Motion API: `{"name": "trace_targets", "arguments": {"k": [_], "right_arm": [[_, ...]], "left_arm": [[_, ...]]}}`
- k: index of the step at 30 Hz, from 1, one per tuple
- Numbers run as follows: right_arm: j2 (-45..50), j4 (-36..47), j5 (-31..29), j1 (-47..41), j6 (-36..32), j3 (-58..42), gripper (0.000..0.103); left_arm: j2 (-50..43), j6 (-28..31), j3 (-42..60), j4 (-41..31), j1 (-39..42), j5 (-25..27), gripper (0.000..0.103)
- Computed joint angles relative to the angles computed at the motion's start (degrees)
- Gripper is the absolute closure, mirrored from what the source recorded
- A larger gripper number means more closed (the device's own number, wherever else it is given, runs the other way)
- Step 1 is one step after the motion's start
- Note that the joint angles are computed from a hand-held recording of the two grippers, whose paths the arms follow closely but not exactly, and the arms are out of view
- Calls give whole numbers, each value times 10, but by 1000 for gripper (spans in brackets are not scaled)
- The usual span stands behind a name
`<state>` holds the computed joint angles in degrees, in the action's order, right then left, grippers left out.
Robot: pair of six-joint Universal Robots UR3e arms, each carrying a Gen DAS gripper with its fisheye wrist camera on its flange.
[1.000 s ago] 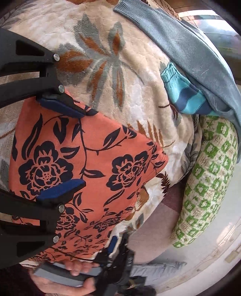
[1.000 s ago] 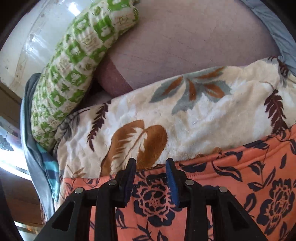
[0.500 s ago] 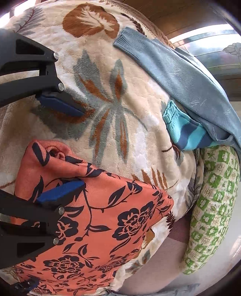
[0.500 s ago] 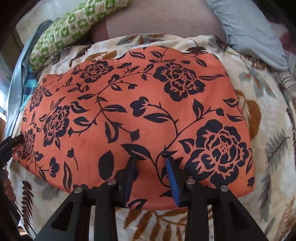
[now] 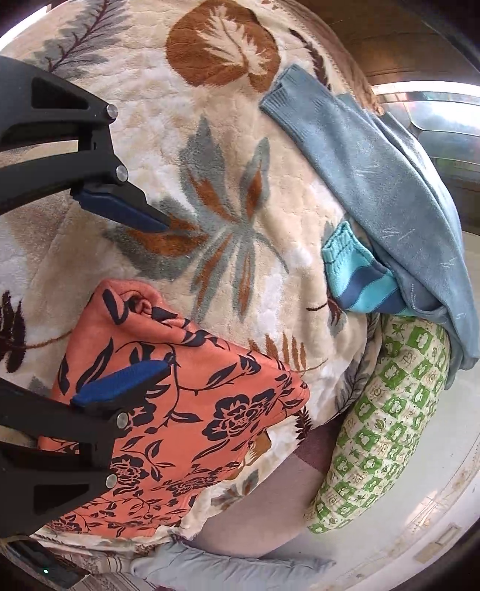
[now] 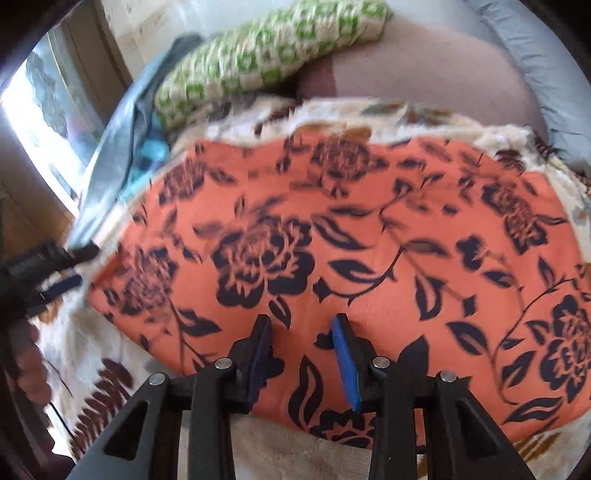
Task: Fold small clothes
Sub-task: 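Smooth the folded blouse with the right gripper while the left gripper grasps its edge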
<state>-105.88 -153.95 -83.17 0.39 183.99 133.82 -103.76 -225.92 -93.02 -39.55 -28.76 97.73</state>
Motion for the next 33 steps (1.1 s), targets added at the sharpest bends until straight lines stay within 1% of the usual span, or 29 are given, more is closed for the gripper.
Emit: {"name": "trace_targets", "arguments": {"k": [1, 2, 4, 5, 8, 10, 12, 14, 17, 18, 20, 21, 24, 26, 28, 29, 30, 31, 32, 33], "right_arm": [[-2, 7, -4, 4, -5, -5, 64], [-19, 53, 16, -11, -7, -17, 64], [-89, 93, 102, -84, -13, 12, 65], [-132, 118, 136, -123, -20, 28, 65], [-208, 141, 159, -182, -30, 53, 65], [-276, 186, 179, -229, -53, 65, 65], [-376, 310, 244, -321, -114, 62, 65], [-446, 413, 287, -389, -175, 57, 65], [-475, 463, 287, -422, -225, 57, 65], [-499, 515, 302, -456, -260, 53, 65], [-549, 654, 340, -542, -357, 34, 65], [-557, 680, 348, -562, -380, 31, 65], [-533, 661, 359, -565, -388, 36, 65], [-500, 600, 353, -536, -355, 49, 66], [-474, 545, 345, -505, -328, 62, 66], [-460, 512, 337, -483, -310, 69, 66], [-442, 478, 327, -460, -291, 75, 66], [-429, 453, 322, -443, -277, 79, 66], [-418, 430, 317, -426, -263, 83, 66], [-406, 405, 313, -410, -250, 86, 66]], "left_arm": [[13, -10, -22, 14, 10, -21, 31], [26, -23, -44, 31, 16, -38, 31], [49, -51, -79, 51, 26, -66, 31], [58, -63, -92, 62, 27, -80, 31], [57, -70, -100, 86, 22, -118, 31], [42, -74, -88, 85, 12, -127, 31], [28, -90, -91, 104, 10, -149, 31], [12, -100, -94, 129, 14, -171, 31], [-20, -108, -84, 157, 12, -165, 31], [-29, -113, -83, 169, 11, -163, 31], [-45, -113, -75, 195, 9, -154, 31], [-54, -111, -71, 205, 9, -153, 31], [-79, -128, -71, 256, 5, -136, 32], [-99, -120, -51, 265, -3, -116, 32], [-116, -120, -36, 274, -12, -97, 45], [-123, -120, -31, 277, -13, -94, 61], [-131, -119, -27, 281, -14, -94, 70], [-139, -117, -22, 286, -16, -92, 74], [-145, -109, -15, 284, -19, -87, 82], [-148, -101, -6, 279, -24, -77, 84]]}}
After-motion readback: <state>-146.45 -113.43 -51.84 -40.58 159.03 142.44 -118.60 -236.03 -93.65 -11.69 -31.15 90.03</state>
